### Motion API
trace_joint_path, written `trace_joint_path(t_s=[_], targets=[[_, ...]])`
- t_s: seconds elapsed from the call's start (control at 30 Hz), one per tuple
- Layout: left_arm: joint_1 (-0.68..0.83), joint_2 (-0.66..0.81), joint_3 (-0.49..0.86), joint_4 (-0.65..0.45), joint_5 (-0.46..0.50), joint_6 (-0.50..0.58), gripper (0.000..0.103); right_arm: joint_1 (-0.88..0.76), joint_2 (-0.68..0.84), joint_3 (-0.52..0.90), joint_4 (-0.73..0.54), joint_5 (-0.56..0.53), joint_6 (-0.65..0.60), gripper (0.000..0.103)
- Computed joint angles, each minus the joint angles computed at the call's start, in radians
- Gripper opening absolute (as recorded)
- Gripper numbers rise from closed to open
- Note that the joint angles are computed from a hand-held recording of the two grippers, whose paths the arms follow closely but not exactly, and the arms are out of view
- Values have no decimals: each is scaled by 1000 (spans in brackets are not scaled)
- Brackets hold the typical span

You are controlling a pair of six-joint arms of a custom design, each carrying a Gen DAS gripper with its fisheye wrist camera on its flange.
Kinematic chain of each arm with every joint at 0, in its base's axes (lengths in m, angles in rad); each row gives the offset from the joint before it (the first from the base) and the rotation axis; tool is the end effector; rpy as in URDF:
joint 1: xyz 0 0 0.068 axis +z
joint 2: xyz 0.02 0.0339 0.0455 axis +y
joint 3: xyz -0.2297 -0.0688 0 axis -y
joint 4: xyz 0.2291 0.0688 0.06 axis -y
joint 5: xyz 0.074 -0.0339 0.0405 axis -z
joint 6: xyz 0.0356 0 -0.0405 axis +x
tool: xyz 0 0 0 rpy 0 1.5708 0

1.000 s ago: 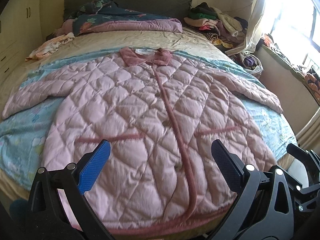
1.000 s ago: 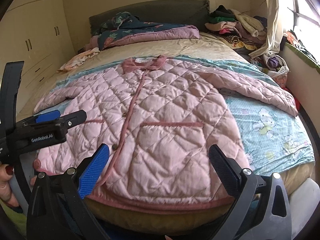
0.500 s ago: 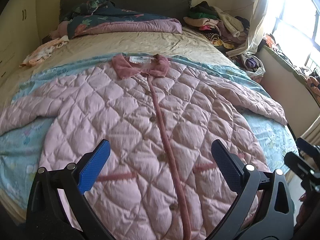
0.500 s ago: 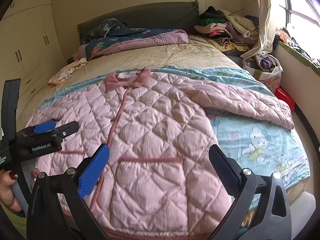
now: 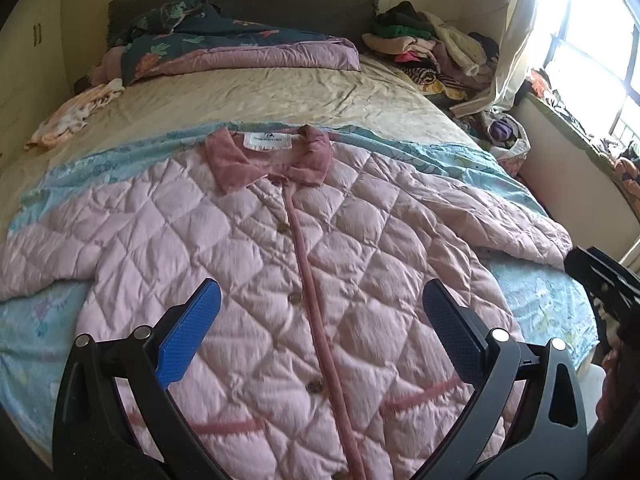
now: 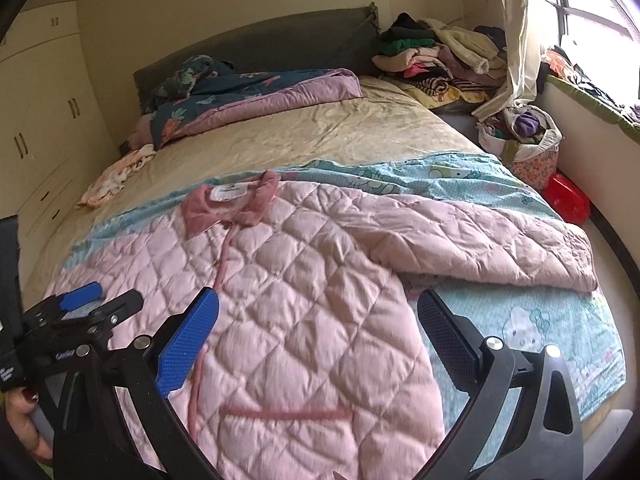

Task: Fold large clothes
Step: 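Move the right tool to the sleeve cuff nearest it and grasp it, then lift the gripped pink sleeve up off the bed with the right tool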

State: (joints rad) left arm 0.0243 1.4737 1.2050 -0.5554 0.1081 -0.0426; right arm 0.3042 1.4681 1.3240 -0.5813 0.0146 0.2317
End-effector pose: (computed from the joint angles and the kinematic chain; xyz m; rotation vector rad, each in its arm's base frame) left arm 0.3088 0.0037 0.2589 -0.0293 2.3929 -0.1380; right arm 0.2995 0.0935 0.2958 -0.0761 2.3087 0.2588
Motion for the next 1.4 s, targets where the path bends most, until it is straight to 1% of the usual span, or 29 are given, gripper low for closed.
trace_joint_path(t_s=[0.13,0.23,0.33,0.4,0.53,0.67,0.73,0.8,0.83,0.9,1.1,1.17,1.3,1.33,1.4], targets=[[-31,86,84,12,-37,13,95,-41,124,100,3,-24,10,99],[-45,153,142,12,-36,11,95,-82,218,184,-2,-38,29,99],[-70,230,201,15,-52,12,95,-121,274,223,16,-24,37,99],[-86,266,218,29,-65,10,95,-146,294,219,35,-5,40,99],[-111,332,255,43,-91,10,95,-221,309,142,135,-7,73,99],[-130,395,303,51,-84,-9,95,-300,336,106,185,-1,93,99],[-148,418,312,78,-111,-28,95,-334,352,98,200,13,101,99],[-168,445,330,90,-140,-44,95,-381,382,104,209,-3,107,99],[-174,462,342,90,-143,-52,95,-411,404,111,210,-17,119,99],[-182,491,365,83,-142,-63,95,-444,429,114,215,-12,134,99],[-208,577,433,63,-167,-72,95,-549,561,202,193,-37,207,99],[-203,609,468,41,-145,-82,95,-593,615,245,186,-75,252,99],[-201,636,491,42,-158,-79,95,-672,710,305,195,-181,352,99],[-199,638,492,46,-158,-79,95,-699,745,324,202,-238,397,99],[-196,646,499,48,-163,-80,95,-728,777,335,238,-286,450,99]])
